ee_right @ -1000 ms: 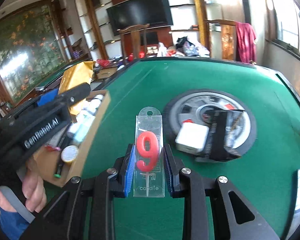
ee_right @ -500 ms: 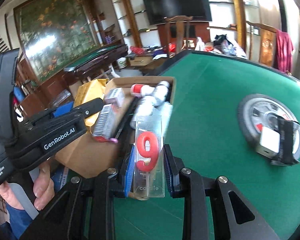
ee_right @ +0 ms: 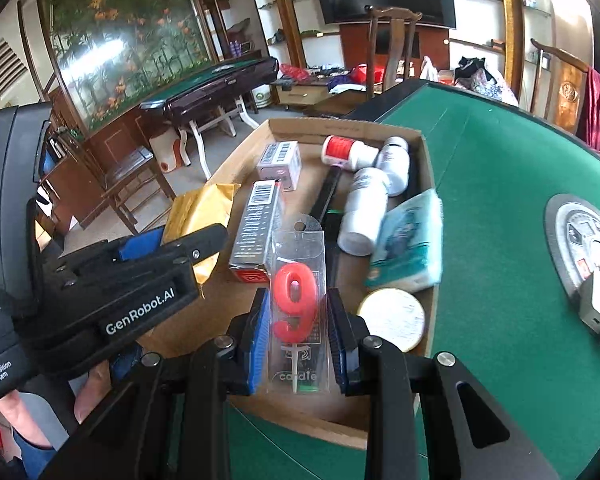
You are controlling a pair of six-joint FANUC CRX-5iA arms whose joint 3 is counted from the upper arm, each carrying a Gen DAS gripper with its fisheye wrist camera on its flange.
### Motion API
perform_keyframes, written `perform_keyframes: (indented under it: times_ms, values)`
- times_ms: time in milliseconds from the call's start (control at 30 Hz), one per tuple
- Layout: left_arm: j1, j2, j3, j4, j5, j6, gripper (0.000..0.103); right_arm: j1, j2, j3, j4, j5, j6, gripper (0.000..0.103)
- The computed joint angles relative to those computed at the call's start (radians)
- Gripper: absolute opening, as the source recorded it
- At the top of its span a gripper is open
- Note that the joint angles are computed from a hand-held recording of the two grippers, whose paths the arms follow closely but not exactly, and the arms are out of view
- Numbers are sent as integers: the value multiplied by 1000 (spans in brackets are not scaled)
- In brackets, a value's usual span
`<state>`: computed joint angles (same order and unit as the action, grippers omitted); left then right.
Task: Organize objects
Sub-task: 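Lower both items into the box and open both grippers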
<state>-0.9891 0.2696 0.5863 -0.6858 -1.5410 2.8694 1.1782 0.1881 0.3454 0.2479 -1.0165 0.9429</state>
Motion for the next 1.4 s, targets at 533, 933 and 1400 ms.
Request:
perform_keyframes:
  times_ms: [533,933,1400]
  values:
    - [2,-22,-39,32,44,-15,44,-4,21,-7,10,-2,-10,29]
    - [-9,-56,-60,32,91,3,44,-6,-44,-66,-48,68,32,29]
    - [-24,-26,3,21,45,0,44,-18,-62,-105,1,130,16,33]
